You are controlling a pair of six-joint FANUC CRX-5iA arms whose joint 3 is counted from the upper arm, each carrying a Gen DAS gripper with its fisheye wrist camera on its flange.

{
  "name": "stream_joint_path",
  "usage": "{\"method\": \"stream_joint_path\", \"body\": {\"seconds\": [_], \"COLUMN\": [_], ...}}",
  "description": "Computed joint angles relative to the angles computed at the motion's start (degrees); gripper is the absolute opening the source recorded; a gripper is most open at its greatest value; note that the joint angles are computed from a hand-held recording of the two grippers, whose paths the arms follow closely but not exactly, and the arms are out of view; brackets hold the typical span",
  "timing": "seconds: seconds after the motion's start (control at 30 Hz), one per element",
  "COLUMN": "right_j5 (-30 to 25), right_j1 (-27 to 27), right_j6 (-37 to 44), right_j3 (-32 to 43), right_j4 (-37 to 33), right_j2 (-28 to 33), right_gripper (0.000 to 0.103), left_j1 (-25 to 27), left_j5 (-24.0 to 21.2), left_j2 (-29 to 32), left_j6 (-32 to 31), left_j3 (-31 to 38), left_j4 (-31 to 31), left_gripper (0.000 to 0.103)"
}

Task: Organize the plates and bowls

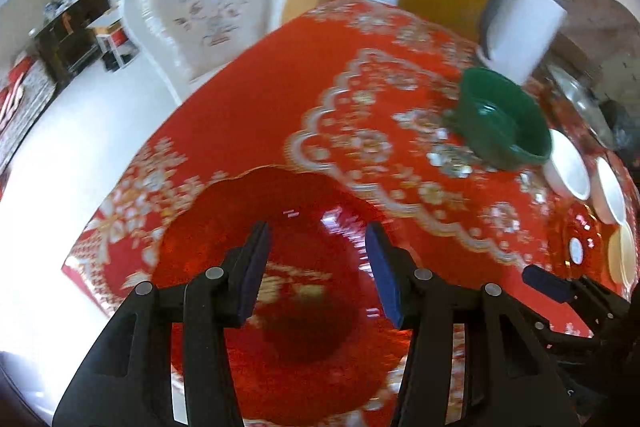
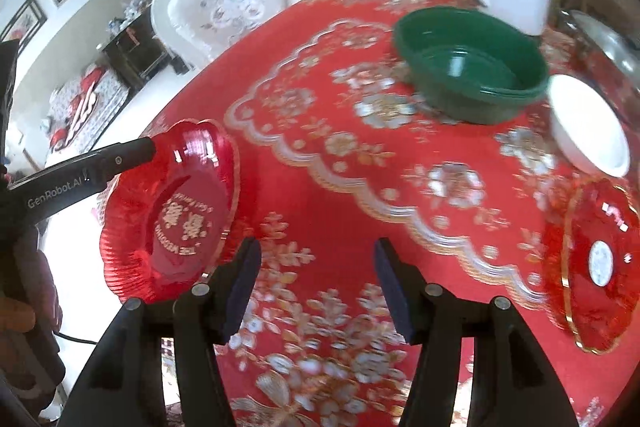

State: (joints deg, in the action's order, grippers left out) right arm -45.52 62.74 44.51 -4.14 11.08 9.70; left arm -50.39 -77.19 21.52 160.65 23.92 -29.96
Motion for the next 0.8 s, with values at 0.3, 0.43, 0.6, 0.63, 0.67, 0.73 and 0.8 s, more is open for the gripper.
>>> {"method": "stream_joint_path", "body": {"seconds": [0.3, 0.43, 0.6, 0.63, 0.67, 0.73, 0.8], "right_j5": [-0.78, -1.77, -3.01, -3.23, -3.56, -4.11, -4.69], "right_j1": [-2.96, -4.02, -5.52, -5.81, -6.30, -7.03, -8.01], "right_j6": [-7.39, -9.66, -13.48, -14.09, -14.68, -16.41, -17.86], "right_j3": [-7.88, -11.11, -15.32, -15.93, -16.49, -18.12, -19.63], "right_j4": [3.07, 4.22, 6.53, 6.86, 7.03, 7.95, 8.96], "right_j2": [-6.77, -9.79, -13.79, -14.40, -15.09, -16.86, -18.48], "right_gripper": [0.059, 0.059, 0.059, 0.059, 0.059, 0.059, 0.059], "left_j1": [-0.93, -0.94, -1.22, -1.22, -1.21, -1.32, -1.55], "left_j5": [2.01, 1.79, 0.93, 0.74, 0.53, -0.61, -2.28], "left_j2": [9.87, 15.46, 22.07, 23.74, 24.84, 27.75, 31.03], "left_j6": [-8.53, -12.81, -17.37, -18.33, -18.95, -20.60, -22.15], "left_j3": [13.26, 20.62, 29.62, 31.93, 33.43, 37.73, 42.95], "left_j4": [3.51, 6.11, 8.91, 9.82, 10.36, 11.43, 12.23], "left_gripper": [0.049, 0.049, 0.049, 0.049, 0.049, 0.049, 0.049]}}
